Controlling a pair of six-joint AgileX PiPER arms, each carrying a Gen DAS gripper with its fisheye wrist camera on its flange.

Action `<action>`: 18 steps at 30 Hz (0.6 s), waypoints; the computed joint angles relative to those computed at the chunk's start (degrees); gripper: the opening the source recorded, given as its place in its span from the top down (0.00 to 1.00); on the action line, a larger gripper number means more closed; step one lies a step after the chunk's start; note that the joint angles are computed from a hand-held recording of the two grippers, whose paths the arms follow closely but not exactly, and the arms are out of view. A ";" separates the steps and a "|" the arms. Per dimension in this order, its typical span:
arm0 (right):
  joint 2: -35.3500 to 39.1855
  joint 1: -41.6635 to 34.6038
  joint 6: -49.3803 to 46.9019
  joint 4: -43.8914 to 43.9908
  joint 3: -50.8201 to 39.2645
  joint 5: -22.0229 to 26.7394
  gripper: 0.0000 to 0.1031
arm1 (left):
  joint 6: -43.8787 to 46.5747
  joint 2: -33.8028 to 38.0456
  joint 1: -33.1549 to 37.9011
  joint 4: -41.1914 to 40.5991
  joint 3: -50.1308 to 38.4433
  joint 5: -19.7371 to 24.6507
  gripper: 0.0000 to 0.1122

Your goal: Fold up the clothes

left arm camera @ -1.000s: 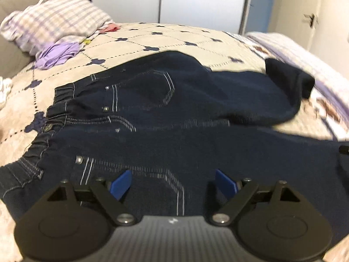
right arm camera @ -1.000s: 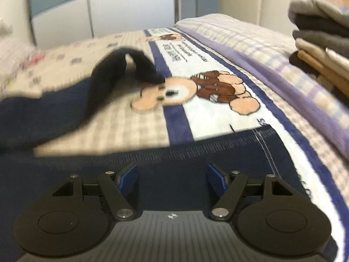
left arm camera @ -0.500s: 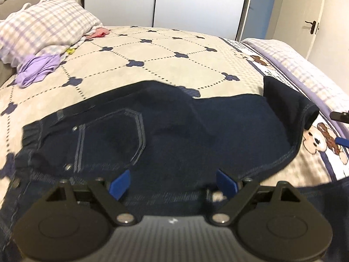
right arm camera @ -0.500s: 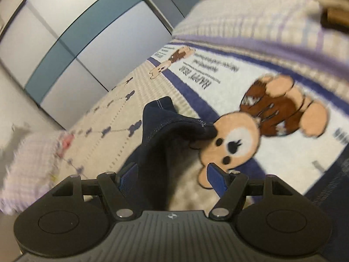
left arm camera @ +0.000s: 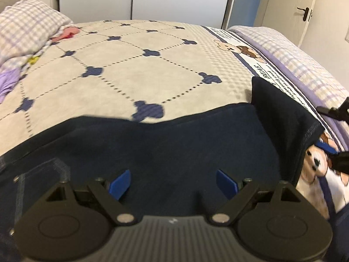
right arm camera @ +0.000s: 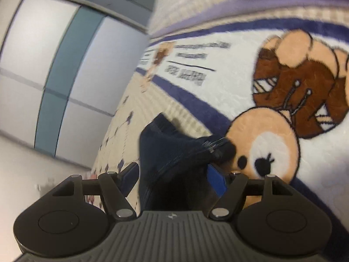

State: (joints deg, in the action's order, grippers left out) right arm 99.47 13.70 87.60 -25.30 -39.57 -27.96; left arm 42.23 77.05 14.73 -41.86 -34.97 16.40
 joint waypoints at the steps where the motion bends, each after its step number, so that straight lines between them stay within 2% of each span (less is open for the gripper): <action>1: 1.41 -1.20 4.48 -3.24 -1.52 0.37 0.30 | -0.45 2.26 -1.19 -0.21 -2.30 0.07 0.22; 3: 3.80 -2.95 10.99 -9.06 -4.01 1.03 0.30 | 0.29 6.97 -3.16 -1.66 -7.45 0.68 0.22; 5: 5.17 -3.31 10.60 -9.95 -4.92 1.74 0.31 | 2.54 11.82 -4.81 -3.57 -13.06 1.71 0.22; 8: 6.66 -2.56 0.95 -1.68 -3.68 -0.60 0.32 | 1.37 20.30 -8.84 -1.59 -23.67 2.16 0.22; 10: 7.41 -1.97 -6.00 4.17 -1.56 -4.99 0.33 | 2.34 25.73 -10.23 -3.27 -31.13 4.46 0.22; 12: 8.22 -1.54 -11.20 7.49 0.26 -9.33 0.33 | 1.91 31.59 -11.04 -4.28 -39.74 8.68 0.22; 14: 9.30 -1.71 -14.62 8.46 1.90 -13.86 0.32 | -2.32 37.40 -11.63 -2.23 -48.69 13.49 0.22; 18: 10.67 -5.81 -10.39 1.34 4.14 -21.89 0.32 | -9.23 48.02 -12.41 0.96 -65.96 22.49 0.22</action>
